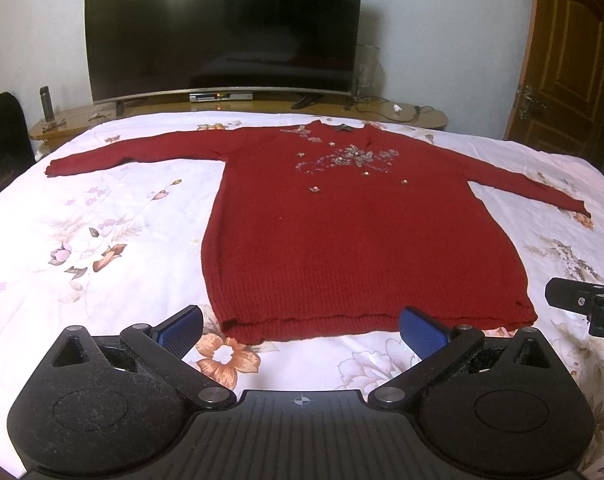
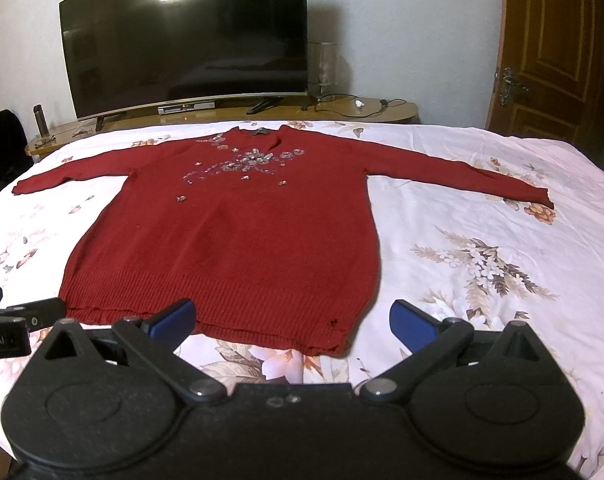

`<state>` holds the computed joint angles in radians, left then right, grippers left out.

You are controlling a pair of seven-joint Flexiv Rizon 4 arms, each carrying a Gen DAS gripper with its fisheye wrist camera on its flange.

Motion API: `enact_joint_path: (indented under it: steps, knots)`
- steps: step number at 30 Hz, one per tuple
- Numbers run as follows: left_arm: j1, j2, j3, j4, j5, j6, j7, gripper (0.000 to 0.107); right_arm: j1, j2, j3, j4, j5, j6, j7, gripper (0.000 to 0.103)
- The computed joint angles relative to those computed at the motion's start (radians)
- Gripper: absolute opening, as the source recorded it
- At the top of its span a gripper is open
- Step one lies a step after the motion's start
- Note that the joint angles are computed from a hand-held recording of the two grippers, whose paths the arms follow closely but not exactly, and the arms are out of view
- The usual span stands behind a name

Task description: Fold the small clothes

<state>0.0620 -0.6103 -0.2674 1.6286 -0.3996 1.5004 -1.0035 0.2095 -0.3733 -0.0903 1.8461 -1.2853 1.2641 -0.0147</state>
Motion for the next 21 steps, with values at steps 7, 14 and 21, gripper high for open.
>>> enact_joint_path:
  steps: [7, 14, 21]
  knots:
    - [-0.003, 0.001, 0.004, 0.0, 0.003, -0.001, -0.005, 0.103, -0.001, 0.001, 0.0, 0.002, -0.004, 0.002, 0.002, 0.103]
    - [-0.001, 0.002, 0.002, 0.002, 0.003, -0.002, -0.005, 0.103, -0.003, 0.0, 0.001, 0.002, -0.006, 0.003, 0.001, 0.103]
    - [-0.008, 0.003, 0.01, -0.001, 0.004, -0.011, -0.009, 0.103, -0.002, 0.0, 0.002, 0.002, 0.001, 0.001, -0.004, 0.103]
